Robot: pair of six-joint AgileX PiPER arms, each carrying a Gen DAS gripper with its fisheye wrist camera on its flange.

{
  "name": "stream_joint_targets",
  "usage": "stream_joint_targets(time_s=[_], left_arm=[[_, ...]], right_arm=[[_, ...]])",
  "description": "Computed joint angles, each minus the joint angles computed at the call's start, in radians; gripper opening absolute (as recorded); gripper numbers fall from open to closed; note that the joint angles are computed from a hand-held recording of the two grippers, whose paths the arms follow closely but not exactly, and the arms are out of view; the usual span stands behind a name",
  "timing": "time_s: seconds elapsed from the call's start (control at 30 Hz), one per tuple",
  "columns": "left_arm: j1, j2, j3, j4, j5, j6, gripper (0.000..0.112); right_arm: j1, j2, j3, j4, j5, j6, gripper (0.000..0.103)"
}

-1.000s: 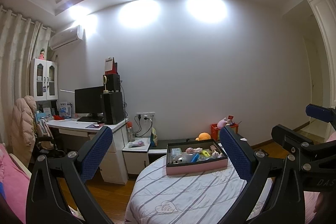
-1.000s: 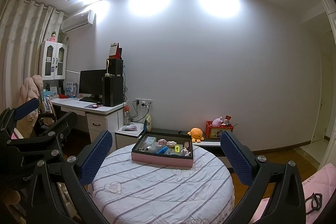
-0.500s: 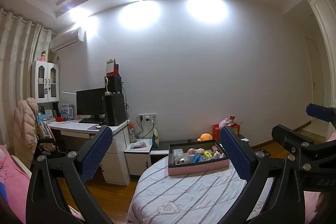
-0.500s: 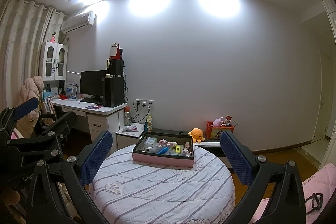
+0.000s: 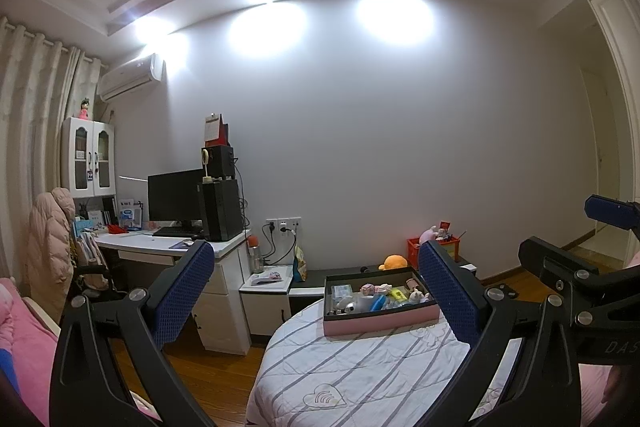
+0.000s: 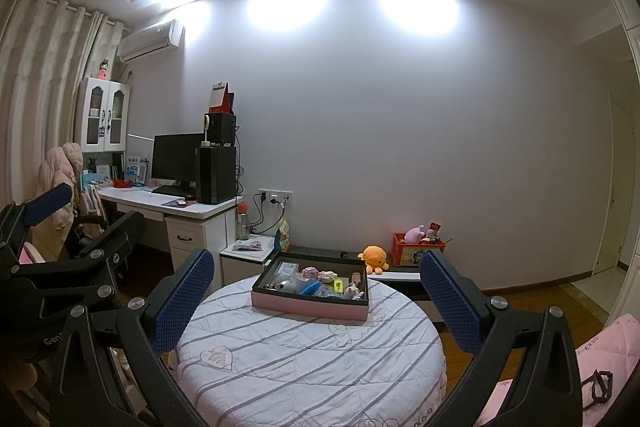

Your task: Organize rigid objects

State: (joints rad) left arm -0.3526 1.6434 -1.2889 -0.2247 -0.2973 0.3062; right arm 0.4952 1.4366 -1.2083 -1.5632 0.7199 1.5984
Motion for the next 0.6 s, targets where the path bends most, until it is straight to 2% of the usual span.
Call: stream_joint_targets(time_s=[0.6], left_arm=[[-0.005,0.003,-0.014,-0.048,0.01,0.057,0.103]], right_arm=[[-0.006,-0.002,-0.002,-0.012,-0.008,0.005,0.103]])
